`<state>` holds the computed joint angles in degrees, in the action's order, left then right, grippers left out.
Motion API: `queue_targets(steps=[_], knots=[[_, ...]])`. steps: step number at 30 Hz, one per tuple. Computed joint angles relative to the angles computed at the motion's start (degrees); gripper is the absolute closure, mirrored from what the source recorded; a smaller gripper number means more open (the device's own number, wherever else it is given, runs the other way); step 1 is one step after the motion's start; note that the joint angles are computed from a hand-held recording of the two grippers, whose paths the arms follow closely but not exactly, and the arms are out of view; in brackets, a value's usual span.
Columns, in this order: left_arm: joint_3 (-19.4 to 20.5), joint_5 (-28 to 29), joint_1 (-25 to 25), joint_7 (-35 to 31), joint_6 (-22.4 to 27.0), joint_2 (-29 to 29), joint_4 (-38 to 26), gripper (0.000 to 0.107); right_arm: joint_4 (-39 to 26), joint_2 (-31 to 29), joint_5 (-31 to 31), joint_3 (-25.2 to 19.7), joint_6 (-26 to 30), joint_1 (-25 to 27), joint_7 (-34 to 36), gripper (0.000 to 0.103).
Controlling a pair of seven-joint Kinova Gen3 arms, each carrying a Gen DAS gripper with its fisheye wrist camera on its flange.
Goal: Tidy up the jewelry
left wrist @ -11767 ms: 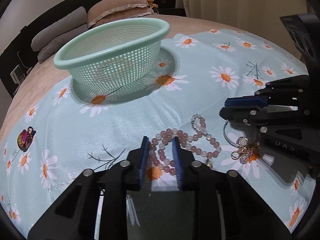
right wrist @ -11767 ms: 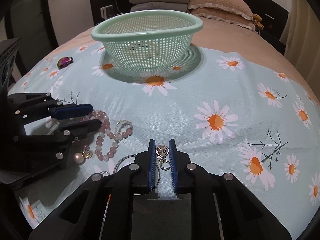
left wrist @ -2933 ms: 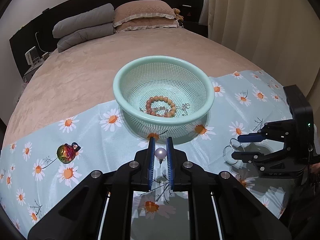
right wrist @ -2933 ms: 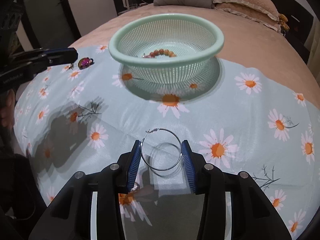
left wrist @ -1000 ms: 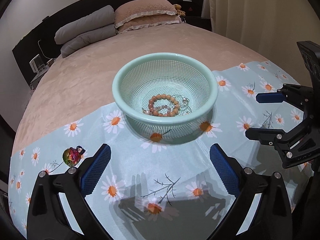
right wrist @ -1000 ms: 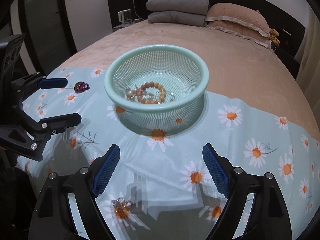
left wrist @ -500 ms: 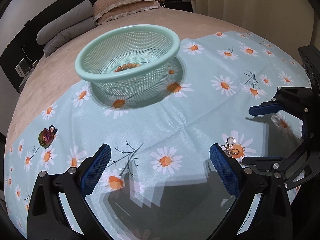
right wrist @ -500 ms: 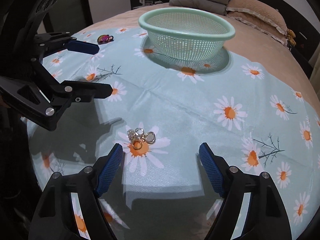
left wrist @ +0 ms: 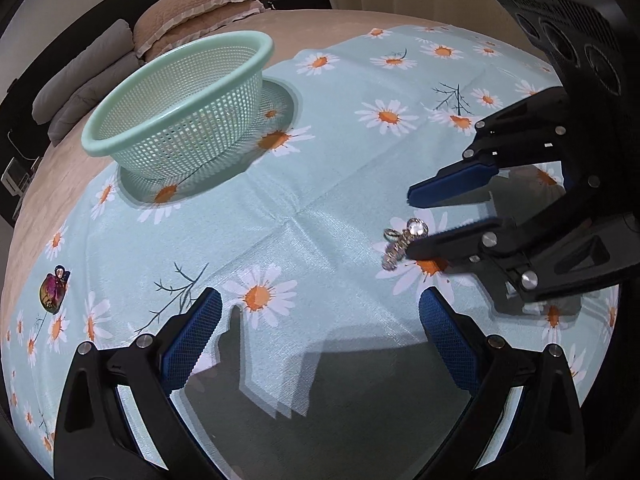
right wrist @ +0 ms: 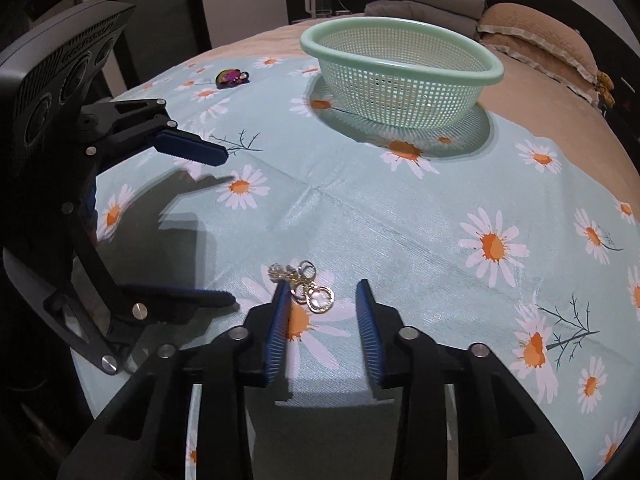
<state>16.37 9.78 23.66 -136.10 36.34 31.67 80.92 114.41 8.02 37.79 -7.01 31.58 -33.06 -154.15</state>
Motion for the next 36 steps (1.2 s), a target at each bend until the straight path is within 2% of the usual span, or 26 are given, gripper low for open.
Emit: queue_targets(steps=[4, 7, 9, 13, 17, 21, 23, 25, 28, 31, 34, 36], knots=[[2.0, 2.3, -1.7, -2.5, 1.0, 1.1, -0.7, 0.01, 0.3, -0.2, -3.3, -0.2, -2.4, 1.6, 4.1, 0.087], [3.5, 4.1, -2.5, -5.3, -0.2, 1.8, -0.6, 0.01, 0.4, -0.8, -4.8, -0.3, -1.6, 1.7, 5.8, 0.09], [3.4, 4.4, -1.8, -5.8, -1.8, 1.9, -0.2, 0.011, 0.8, -1.6, -5.7, -0.4, -1.0, 2.0, 6.4, 0.09], [4.1, 5.5, -1.3, -6.4, -0.8, 3.2, -1.9, 0.012, 2.6, -3.2, -8.1, -1.0, -2.9, 4.0, 7.7, 0.09], [3.5, 5.3, -0.2, -6.6, -0.9, 3.6, -2.6, 0.012, 3.5, -3.8, -7.6, -0.8, -3.1, 4.4, 5.8, 0.089], [2.7, 5.3, 0.2, -5.2, 2.0, 4.6, -4.8, 0.012, 3.3, -4.4, -5.0, -2.1, 1.5, 4.1, 2.6, 0.089], [2.6, 5.8, 0.1, -4.6, 3.0, 5.1, -5.6, 0.012, 3.5, -4.7, -3.2, -1.5, 4.1, 3.0, -1.5, 0.088], [2.3, 6.2, 0.2, -3.8, 3.1, 5.3, -5.9, 0.01, 4.6, -5.6, -3.3, -1.9, 3.1, 4.4, -3.1, 0.088], [-0.9, 3.9, 3.4, 0.9, 0.9, 5.0, -6.2, 0.01, 4.2, -5.4, -2.4, -2.9, 4.3, 4.5, -2.9, 0.085], [0.4, 2.9, 3.1, 0.8, 1.4, 5.3, -6.8, 0.011, 4.3, -5.8, -2.3, -3.2, 5.2, 4.6, -3.0, 0.079], [4.0, 4.3, 0.6, -3.9, 0.9, 4.8, -5.3, 0.012, 4.4, -6.4, -1.7, -3.6, 7.3, 4.7, -4.5, 0.074], [4.5, 4.8, 0.6, -5.5, 1.8, 4.9, -5.4, 0.012, 4.8, -6.8, -1.4, -3.6, 7.6, 5.1, -5.4, 0.073]])
